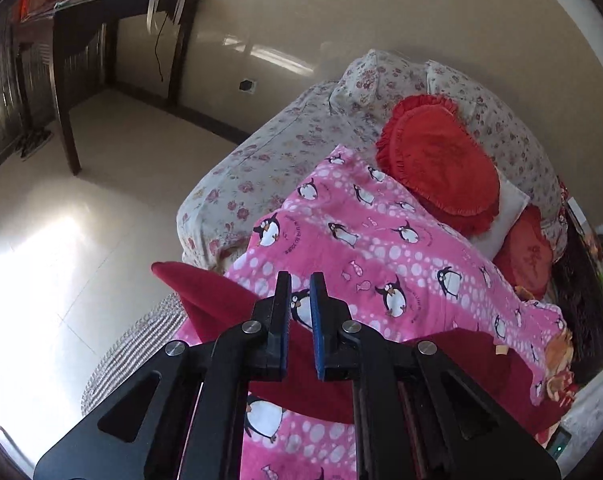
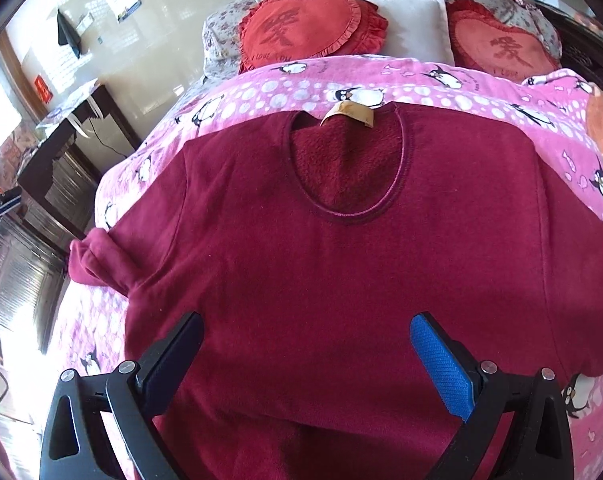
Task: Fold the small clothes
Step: 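Grasp the sweatshirt sleeve cuff with the left tool and lift it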
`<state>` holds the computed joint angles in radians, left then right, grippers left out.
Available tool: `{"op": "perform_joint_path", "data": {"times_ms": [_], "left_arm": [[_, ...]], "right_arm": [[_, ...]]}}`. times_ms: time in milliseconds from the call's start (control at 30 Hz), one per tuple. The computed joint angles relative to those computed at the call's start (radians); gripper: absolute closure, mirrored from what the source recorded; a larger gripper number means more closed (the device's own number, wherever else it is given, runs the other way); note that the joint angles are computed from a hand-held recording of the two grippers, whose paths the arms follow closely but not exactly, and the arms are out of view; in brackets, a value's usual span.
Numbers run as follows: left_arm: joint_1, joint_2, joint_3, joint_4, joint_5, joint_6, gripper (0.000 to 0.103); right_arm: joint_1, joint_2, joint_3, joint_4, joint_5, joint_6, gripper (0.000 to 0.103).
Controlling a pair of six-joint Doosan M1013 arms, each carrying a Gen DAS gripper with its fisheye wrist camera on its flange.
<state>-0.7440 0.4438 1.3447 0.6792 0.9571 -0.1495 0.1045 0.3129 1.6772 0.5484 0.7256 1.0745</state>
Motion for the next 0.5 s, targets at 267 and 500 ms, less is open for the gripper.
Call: {"op": "perform_joint_path", "data": {"times_ms": [267,500], "left_arm": [[0.056,0.020,0.092,-0.145,-0.020,-0.156,0.054],[0.121,0.069,0.106,-0.271,-0.085,-0.125,0.051]], "right_arm": [[-0.016,0.002,0.005,-0.010,0.026,0.032,0.000],[-0.010,0.024,-0.007,-0.026,0.049,0.050,0.000]]}}
